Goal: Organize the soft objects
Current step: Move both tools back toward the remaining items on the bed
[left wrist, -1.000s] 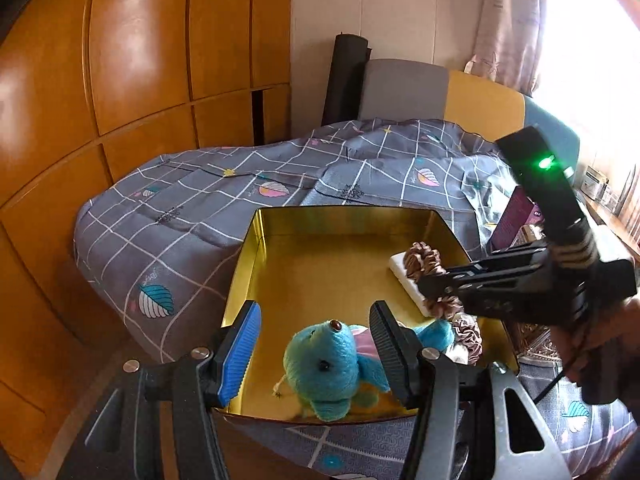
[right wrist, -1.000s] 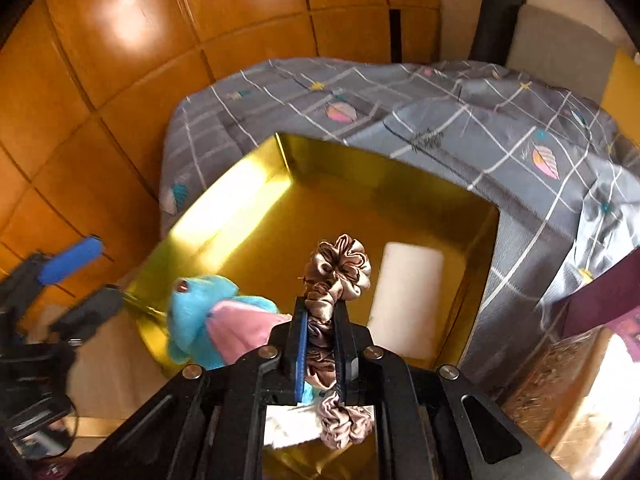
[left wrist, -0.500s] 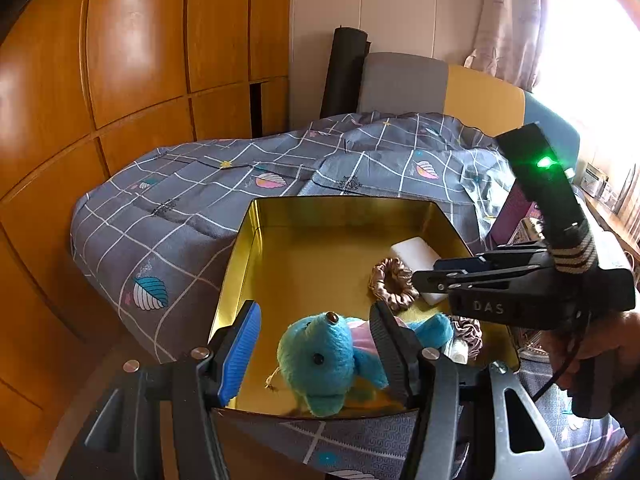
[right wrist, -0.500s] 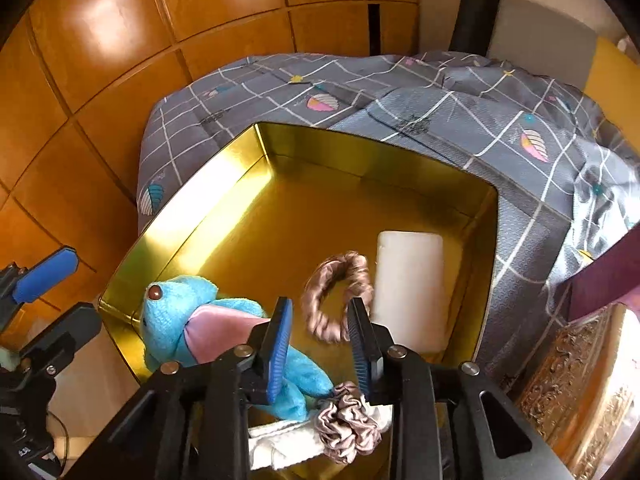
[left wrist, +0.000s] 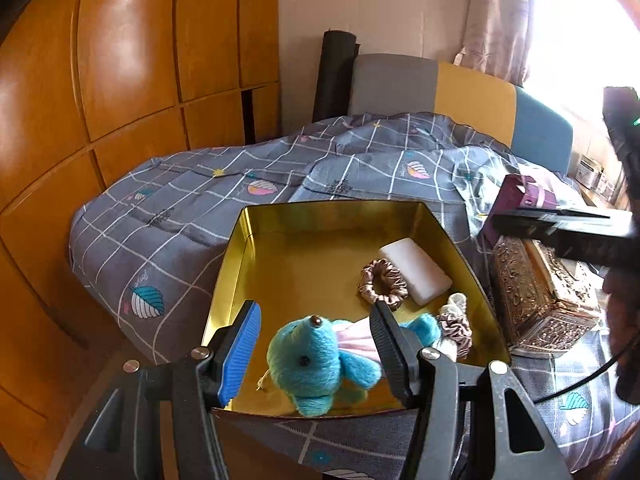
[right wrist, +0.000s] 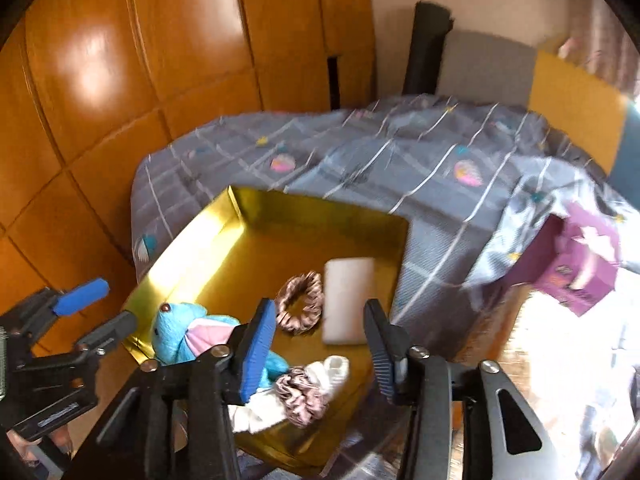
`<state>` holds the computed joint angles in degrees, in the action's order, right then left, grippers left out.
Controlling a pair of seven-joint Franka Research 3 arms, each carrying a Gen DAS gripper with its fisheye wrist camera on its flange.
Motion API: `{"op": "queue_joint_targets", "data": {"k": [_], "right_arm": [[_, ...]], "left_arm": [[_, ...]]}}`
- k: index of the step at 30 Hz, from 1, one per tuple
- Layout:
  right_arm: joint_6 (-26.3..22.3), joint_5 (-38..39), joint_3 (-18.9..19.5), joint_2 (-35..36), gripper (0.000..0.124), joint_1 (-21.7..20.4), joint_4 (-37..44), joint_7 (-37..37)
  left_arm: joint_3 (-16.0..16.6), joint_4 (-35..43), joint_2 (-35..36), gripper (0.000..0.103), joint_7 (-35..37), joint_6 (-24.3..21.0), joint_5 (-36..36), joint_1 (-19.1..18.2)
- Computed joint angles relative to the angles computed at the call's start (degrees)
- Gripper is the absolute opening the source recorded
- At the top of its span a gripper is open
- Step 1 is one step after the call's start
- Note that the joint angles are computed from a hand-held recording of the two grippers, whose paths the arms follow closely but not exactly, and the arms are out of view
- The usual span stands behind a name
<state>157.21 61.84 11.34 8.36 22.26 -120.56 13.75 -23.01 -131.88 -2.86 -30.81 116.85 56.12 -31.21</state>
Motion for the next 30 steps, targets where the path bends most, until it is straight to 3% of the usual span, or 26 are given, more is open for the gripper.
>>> {"op": "queue_joint_targets", "data": {"k": [6, 16, 25, 30], "right_arm": [[-0.3, 8.6, -2.4, -4.1, 0.056, -2.7, -1.6, -6.2], [4.3, 13.0, -7.1, -4.9, 0.061, -7.3, -1.5, -7.4], [12.5, 12.1, -9.1, 0.0, 0.065, -13.6, 2.3, -2.1], [16.3, 7.5, -9.7, 5.2, 0.067, -18.0, 6.4, 6.1]], "left_arm": [[-0.3, 2.9, 1.6, 0.057, 2.6, -2.6, 0.4, -0.7], [0.3, 7.6, 4.4, 0.057, 7.2, -3.7, 2.6, -2.2], [1.3, 15.5, 9.1, 0.057, 14.3, -6.0, 7.0, -3.9], [2.6, 21.0, 12.6, 0.057, 19.3, -5.6, 10.1, -5.3]]}}
